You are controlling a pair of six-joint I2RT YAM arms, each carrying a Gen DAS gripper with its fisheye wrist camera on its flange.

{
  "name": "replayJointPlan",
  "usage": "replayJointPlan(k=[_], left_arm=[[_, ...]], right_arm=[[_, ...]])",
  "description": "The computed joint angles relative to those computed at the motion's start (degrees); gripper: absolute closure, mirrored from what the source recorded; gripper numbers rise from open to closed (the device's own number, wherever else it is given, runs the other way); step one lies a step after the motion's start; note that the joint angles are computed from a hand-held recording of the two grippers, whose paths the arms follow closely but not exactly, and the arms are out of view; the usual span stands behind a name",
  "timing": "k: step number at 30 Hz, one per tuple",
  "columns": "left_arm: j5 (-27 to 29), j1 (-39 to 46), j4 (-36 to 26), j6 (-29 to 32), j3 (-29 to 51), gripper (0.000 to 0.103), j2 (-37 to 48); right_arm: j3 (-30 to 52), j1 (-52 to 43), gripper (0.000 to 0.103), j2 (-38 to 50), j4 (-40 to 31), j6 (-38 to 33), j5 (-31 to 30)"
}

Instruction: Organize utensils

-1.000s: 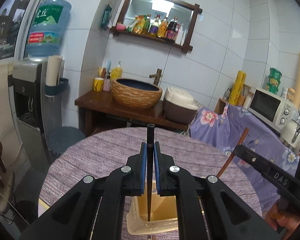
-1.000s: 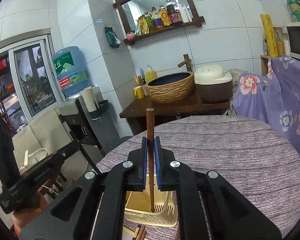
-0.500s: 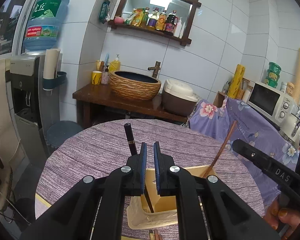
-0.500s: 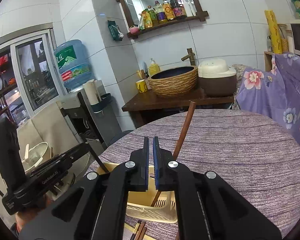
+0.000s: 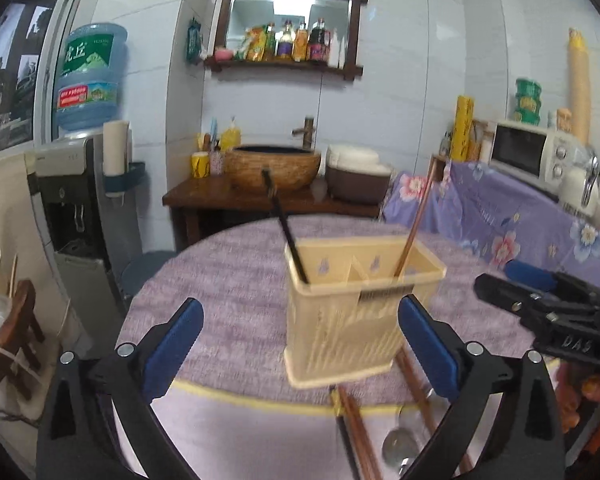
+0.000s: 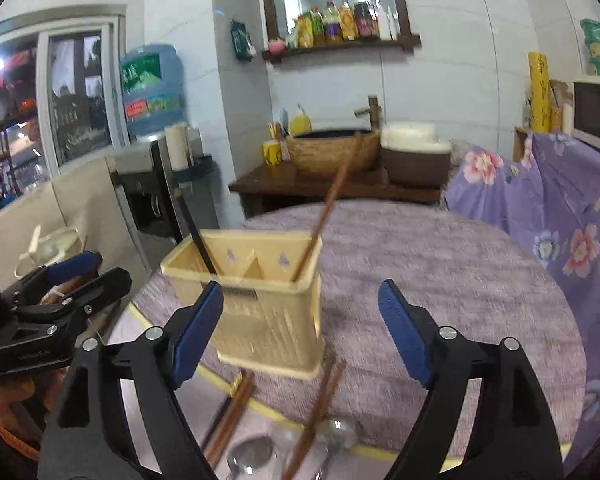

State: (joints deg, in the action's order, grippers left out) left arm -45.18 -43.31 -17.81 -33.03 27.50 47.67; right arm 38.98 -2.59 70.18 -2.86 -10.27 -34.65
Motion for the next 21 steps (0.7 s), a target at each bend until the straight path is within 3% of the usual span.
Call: replayJointPlan(k=[6,8,10,16,21], left_arm=[[3.1,-0.6,-4.1,-10.6,-5.7,0.006,-1.7],[3.0,-1.3,-4.2,-12.7,-7.2,0.007,-1.5],[4.1,-1.5,-3.4,-13.5,-8.3,0.015,-0.6],[9.0,-2.2,1.3,-16.8,-10.8,0.039,4.3],[10.3,-4.7,5.1,-19.6,-12.0,0.048,9.1]], right_arm=[[-5.5,-7.0,0.023,4.3,0.2,-1.9,3.7],[-6.1,-8.9,0.028,6.9,0.4,-3.0,3.5],[-6.9,-9.9,0.036,8.7,0.1,-3.9,3.1],[-9.7,-8.2,0.044,10.2,0.3,-4.6,3.5],[-11.2,-5.9,0.052,11.0,0.0,-5.5,4.5]])
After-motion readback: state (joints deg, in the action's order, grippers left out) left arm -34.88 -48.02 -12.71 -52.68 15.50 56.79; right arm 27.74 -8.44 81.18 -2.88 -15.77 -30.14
